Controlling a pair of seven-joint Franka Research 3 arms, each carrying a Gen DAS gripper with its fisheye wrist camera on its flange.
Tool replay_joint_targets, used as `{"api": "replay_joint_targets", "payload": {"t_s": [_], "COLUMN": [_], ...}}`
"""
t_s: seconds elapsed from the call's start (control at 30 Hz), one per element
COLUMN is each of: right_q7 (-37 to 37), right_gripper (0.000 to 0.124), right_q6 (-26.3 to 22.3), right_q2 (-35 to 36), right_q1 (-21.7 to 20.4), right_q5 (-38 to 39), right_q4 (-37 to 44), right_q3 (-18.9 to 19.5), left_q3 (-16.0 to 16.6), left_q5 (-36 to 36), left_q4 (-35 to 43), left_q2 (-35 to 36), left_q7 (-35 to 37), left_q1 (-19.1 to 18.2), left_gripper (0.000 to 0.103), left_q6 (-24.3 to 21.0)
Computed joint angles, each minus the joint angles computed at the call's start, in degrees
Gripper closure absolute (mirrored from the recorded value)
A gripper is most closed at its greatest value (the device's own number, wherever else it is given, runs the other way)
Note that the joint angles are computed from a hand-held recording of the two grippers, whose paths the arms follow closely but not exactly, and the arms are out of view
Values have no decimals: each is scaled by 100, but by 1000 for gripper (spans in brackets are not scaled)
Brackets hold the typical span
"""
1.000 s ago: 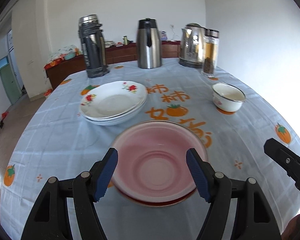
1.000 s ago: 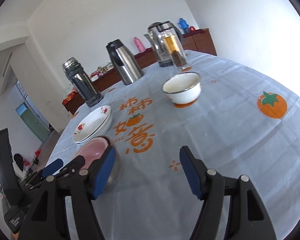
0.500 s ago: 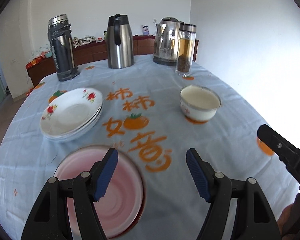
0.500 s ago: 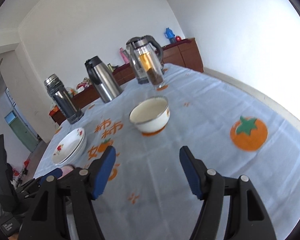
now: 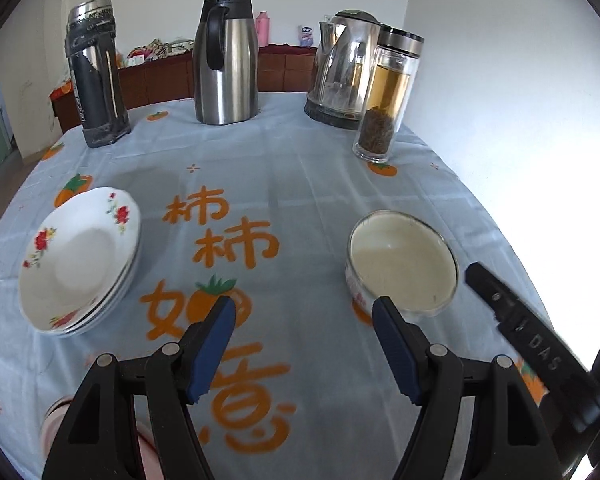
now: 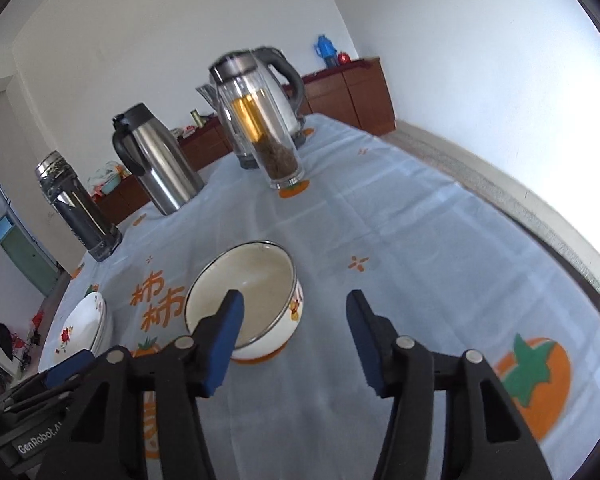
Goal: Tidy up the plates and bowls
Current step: 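Move both grippers toward the white enamel bowl, then close both grippers on the white enamel bowl rim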
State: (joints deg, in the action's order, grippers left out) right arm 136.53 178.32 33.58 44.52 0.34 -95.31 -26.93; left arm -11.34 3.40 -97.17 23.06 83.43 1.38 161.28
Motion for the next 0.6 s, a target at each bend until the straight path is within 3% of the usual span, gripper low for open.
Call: {"api": "replay_joint_targets", "payload": {"t_s": [0.1, 0.2, 0.4, 0.53, 0.6], "right_q7": [-191, -392, -534, -868, -940], "right_gripper": [77, 81, 86, 91, 91], "right_q6": [-115, -264, -425, -401, -390], "right_q2": [221, 409, 595, 648, 679], "right_q1": [-570, -919, -1055, -1518, -1542], "right_q5": [200, 267, 198, 379, 447], "right_q4": [423, 760, 1008, 1114, 1156], "right_q3": [587, 958, 1045, 1616, 1652], "left_q3": [188, 154, 90, 147, 124], "left_q5": [249, 281, 277, 350, 329], "left_q4": [531, 1063, 1762, 2043, 2192], "left_q2": [364, 743, 1278, 1471, 1569], "left_q7": [-318, -402, -432, -480, -476], "left_q1": [-234, -270, -324, -420, -418], "left_gripper": [31, 48, 63, 69, 73], "left_q6": [-202, -470, -880, -1012, -1095]}}
